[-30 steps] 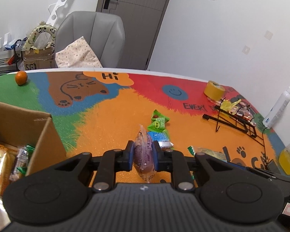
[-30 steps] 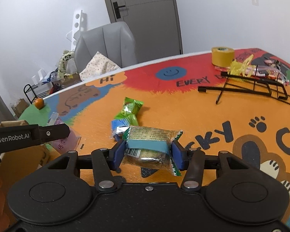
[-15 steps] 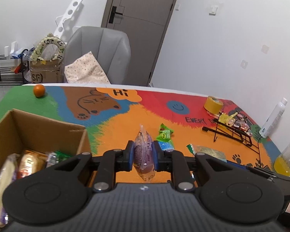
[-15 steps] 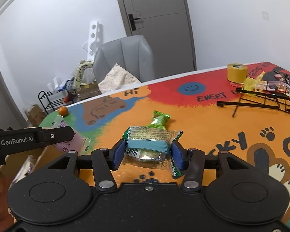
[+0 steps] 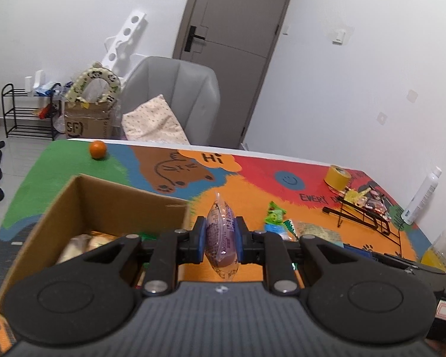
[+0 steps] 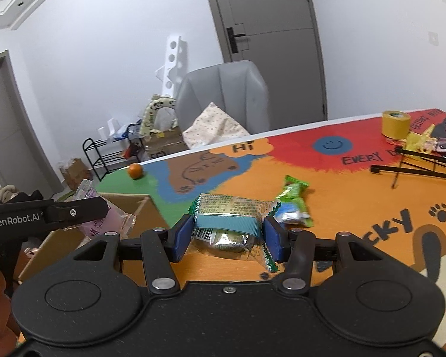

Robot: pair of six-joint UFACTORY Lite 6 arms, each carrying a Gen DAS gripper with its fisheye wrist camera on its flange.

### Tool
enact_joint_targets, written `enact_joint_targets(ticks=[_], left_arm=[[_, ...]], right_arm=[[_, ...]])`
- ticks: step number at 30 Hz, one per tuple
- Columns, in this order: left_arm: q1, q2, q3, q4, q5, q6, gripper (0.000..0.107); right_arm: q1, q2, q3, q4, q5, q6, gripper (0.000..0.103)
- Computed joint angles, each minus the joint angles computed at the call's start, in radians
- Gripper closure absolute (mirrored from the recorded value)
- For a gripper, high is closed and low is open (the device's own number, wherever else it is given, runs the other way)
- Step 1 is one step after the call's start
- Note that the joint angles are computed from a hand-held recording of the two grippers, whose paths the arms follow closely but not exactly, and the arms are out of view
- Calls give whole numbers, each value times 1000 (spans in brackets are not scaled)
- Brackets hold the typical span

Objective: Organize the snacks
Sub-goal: 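Carry both snacks over the cardboard box and open both tools to drop them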

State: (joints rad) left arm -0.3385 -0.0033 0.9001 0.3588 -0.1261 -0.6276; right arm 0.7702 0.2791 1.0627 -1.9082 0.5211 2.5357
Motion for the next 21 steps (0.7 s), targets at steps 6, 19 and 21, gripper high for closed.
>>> enact_joint_targets(ticks=[6, 19, 21], left_arm=[[85, -88, -68, 327, -6, -303, 88], [293, -200, -172, 913, -115, -824, 88], [321, -199, -177, 964, -143, -865, 88]], right_arm=[[43, 40, 66, 14, -3, -29, 53], [126, 182, 282, 155, -5, -218, 53], [137, 206, 317, 184, -3, -252, 53]])
